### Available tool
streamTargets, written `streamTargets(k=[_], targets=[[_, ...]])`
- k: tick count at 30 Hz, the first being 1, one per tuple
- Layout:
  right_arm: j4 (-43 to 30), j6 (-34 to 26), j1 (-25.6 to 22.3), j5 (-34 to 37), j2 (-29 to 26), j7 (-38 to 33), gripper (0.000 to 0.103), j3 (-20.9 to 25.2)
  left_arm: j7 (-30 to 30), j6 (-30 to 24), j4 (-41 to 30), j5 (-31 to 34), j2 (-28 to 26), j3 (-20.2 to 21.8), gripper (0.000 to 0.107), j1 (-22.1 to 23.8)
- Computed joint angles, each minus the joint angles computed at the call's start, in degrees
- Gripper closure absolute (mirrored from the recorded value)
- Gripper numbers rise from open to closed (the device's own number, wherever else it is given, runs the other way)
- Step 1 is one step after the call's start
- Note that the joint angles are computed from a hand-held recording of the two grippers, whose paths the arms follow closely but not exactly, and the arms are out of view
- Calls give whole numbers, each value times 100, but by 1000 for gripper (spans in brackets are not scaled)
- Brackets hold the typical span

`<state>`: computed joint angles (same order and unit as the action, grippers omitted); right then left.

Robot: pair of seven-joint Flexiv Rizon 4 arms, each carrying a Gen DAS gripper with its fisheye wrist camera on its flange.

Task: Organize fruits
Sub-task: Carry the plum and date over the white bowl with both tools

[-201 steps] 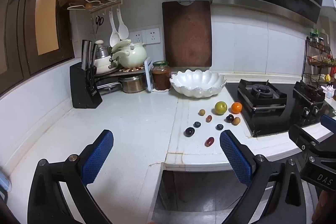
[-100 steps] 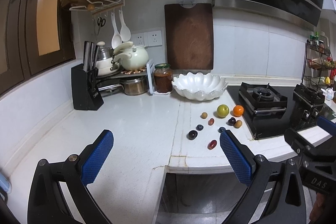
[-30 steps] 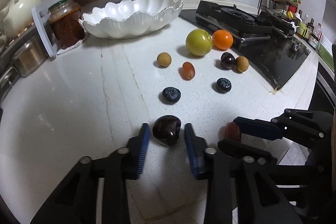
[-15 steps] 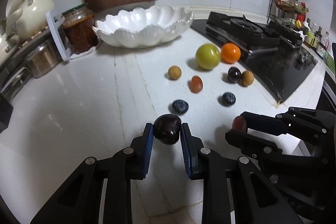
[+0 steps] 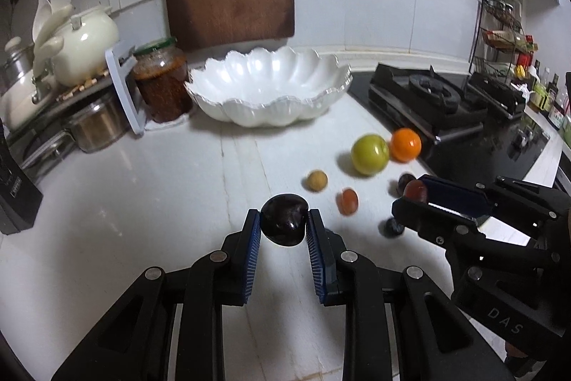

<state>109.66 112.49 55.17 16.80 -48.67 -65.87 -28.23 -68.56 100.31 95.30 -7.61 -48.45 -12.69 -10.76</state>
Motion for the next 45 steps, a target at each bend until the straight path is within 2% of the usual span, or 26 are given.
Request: streamTargets(k=[10, 16, 20, 23, 30, 35, 38, 41, 45], targets=[[-299, -182, 117, -32, -40, 114, 76, -468, 203, 154, -309, 225, -73, -578, 80, 454], [-436, -167, -17, -105, -30, 212, 76, -550, 36, 188, -596, 50, -94, -396, 80, 229], [-494, -3, -247, -187, 33, 52, 76, -495, -205, 207, -876, -224, -106, 137, 80, -272], [-567, 64, -552, -289, 159, -187, 76, -289, -430, 207, -1070, -469, -126, 579, 80, -672], [-795, 81, -1493, -695, 448, -648, 76, 472, -1070, -56, -1719, -1119, -377, 1976, 80, -1781], [-1034, 52, -2166, -1065, 499, -878, 76, 1038, -1808, -511, -2273, -1375, -710, 3103, 80, -2462], [-1248, -97, -2558, -1351, 497, -922, 76, 1375, -2234, -874, -2595, -1370, -884, 3551, 80, -2647], [-1567, -259, -2999, -1726, 414, -872, 76, 1766, -2551, -1266, -2987, -1283, -1044, 3797, 80, -2658], [-2034, -568, -3326, -2113, 234, -729, 76, 2034, -2774, -1651, -3447, -1085, -1181, 3825, 80, -2506]])
